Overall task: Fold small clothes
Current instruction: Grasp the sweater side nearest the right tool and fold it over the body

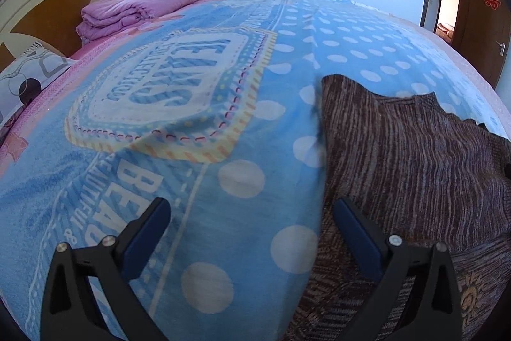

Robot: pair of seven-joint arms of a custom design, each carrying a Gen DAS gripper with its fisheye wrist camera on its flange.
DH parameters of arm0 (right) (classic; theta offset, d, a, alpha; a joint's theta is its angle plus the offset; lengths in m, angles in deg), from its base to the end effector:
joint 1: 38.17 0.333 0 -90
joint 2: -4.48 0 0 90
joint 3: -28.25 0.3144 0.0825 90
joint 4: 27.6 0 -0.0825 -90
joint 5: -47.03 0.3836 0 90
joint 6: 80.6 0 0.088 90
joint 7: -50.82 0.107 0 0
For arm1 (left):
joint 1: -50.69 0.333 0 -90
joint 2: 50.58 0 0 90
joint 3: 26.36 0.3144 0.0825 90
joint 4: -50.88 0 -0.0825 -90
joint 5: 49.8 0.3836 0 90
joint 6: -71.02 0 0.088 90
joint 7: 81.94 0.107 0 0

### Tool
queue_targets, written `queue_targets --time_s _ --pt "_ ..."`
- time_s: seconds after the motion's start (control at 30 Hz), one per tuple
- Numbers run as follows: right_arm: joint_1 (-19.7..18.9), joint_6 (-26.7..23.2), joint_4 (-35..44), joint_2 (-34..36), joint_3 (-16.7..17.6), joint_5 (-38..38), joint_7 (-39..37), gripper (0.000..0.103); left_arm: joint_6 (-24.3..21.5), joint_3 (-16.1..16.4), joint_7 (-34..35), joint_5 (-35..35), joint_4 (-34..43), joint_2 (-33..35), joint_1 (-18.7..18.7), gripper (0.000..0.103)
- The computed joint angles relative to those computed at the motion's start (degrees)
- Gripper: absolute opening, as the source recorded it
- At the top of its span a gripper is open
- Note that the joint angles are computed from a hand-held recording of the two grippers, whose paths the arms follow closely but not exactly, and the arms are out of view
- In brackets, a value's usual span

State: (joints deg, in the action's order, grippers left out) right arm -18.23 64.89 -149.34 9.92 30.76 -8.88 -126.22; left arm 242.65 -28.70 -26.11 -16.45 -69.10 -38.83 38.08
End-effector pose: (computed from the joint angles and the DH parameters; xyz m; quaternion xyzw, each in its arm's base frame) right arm 0.5337 0.2308 0.3941 -0.4816 0.8028 -0.2829 0.2086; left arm 0.5837 -0.1954 0.3963 -0.5893 0.7264 -0.2610 0.2387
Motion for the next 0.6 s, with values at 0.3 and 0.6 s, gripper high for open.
queue_targets --time_s 0.3,0.6 --pt "0.5 18.6 0.6 1.4 1.9 -9.0 -4.6 0.043 -7.9 2.4 -12.5 8.8 2.6 0.2 -1.9 0.103" --pt "3.9 16.7 -2.8 -1.3 -0.4 -12.4 3.7 0.043 8.3 -2.3 -5.2 -8.2 -5.5 -2.5 6.7 0.103"
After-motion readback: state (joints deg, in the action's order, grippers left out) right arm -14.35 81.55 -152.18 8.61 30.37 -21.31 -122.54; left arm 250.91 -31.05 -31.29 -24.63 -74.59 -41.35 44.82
